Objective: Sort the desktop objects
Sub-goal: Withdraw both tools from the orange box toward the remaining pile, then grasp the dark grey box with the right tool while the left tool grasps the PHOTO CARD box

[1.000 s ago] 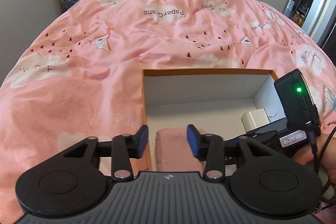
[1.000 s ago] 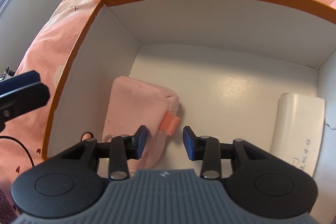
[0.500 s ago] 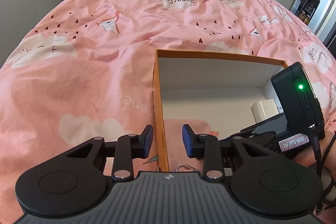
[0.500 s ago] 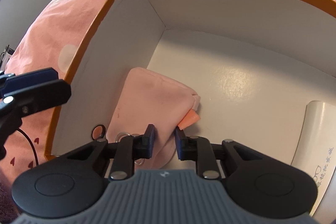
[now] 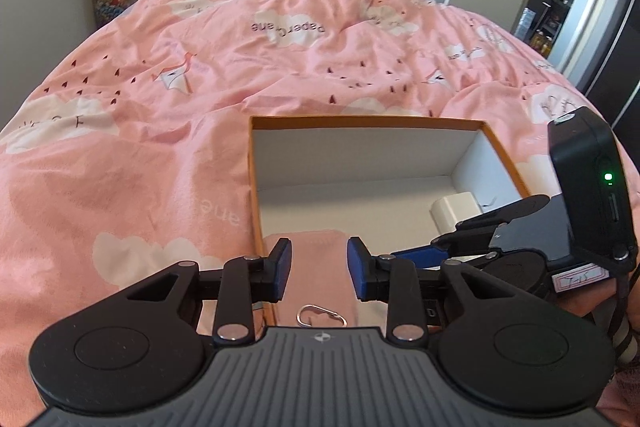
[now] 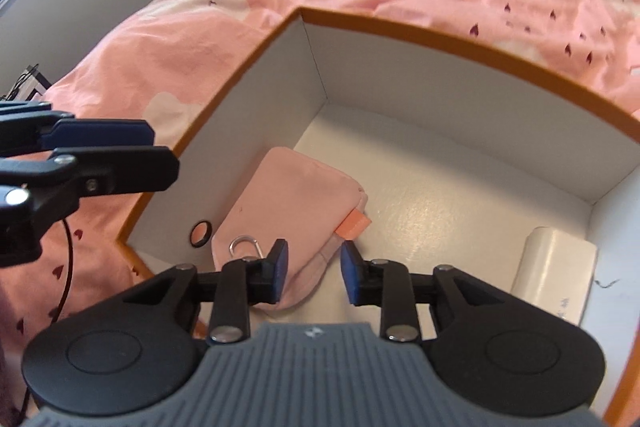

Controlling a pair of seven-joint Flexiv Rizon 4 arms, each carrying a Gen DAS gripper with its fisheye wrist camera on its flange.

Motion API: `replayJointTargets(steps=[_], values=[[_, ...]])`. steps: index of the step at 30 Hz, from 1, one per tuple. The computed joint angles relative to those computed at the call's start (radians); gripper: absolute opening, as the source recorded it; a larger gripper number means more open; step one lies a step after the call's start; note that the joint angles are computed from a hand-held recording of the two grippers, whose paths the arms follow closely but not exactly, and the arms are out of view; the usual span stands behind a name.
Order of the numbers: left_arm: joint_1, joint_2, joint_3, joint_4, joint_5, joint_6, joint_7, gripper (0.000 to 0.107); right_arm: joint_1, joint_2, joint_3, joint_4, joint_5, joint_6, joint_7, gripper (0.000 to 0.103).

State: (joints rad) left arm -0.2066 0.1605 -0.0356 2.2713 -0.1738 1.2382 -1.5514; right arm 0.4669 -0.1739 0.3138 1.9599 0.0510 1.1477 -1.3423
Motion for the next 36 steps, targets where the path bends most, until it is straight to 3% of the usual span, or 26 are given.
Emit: replayJointTargets(steps=[4,9,13,18,22,25,28,31,32,36], values=[[-0.032,0.044,0.004,0.044,-0.008,0.027,0.046,0.035,-0.018,0.088,0.018,0.089,0.061,0.073,-0.032,0.033],[-0.067,0.117,0.015,0.094,-0.025,-0.002,0.119,0.035,-0.009,0.211,0.02,0.208,0.147,0.165,-0.075,0.034],[-0.07,0.182,0.019,0.11,0.005,-0.094,0.181,0.035,0.031,0.267,0.016,0.272,0.163,0.209,-0.073,0.036],[-0.076,0.266,0.013,0.116,0.066,-0.254,0.3,0.035,0.121,0.334,-0.016,0.294,0.329,0.175,-0.184,0.036],[-0.087,0.322,0.008,0.124,0.105,-0.37,0.398,0.036,0.175,0.349,-0.026,0.302,0.416,0.165,-0.247,0.045],[-0.09,0.349,0.005,0.13,0.131,-0.468,0.466,0.036,0.187,0.35,-0.004,0.315,0.384,0.151,-0.247,0.049],[-0.075,0.367,-0.017,0.133,0.19,-0.541,0.508,0.036,0.206,0.345,0.003,0.324,0.362,0.146,-0.278,0.06],[-0.066,0.369,-0.041,0.126,0.247,-0.585,0.545,0.042,0.223,0.324,-0.015,0.3,0.409,0.12,-0.34,0.065],[-0.067,0.365,-0.045,0.122,0.261,-0.596,0.567,0.05,0.224,0.316,-0.019,0.29,0.424,0.106,-0.359,0.066],[-0.076,0.35,-0.052,0.112,0.296,-0.616,0.65,0.051,0.204,0.287,0.0,0.28,0.422,0.11,-0.384,0.074]])
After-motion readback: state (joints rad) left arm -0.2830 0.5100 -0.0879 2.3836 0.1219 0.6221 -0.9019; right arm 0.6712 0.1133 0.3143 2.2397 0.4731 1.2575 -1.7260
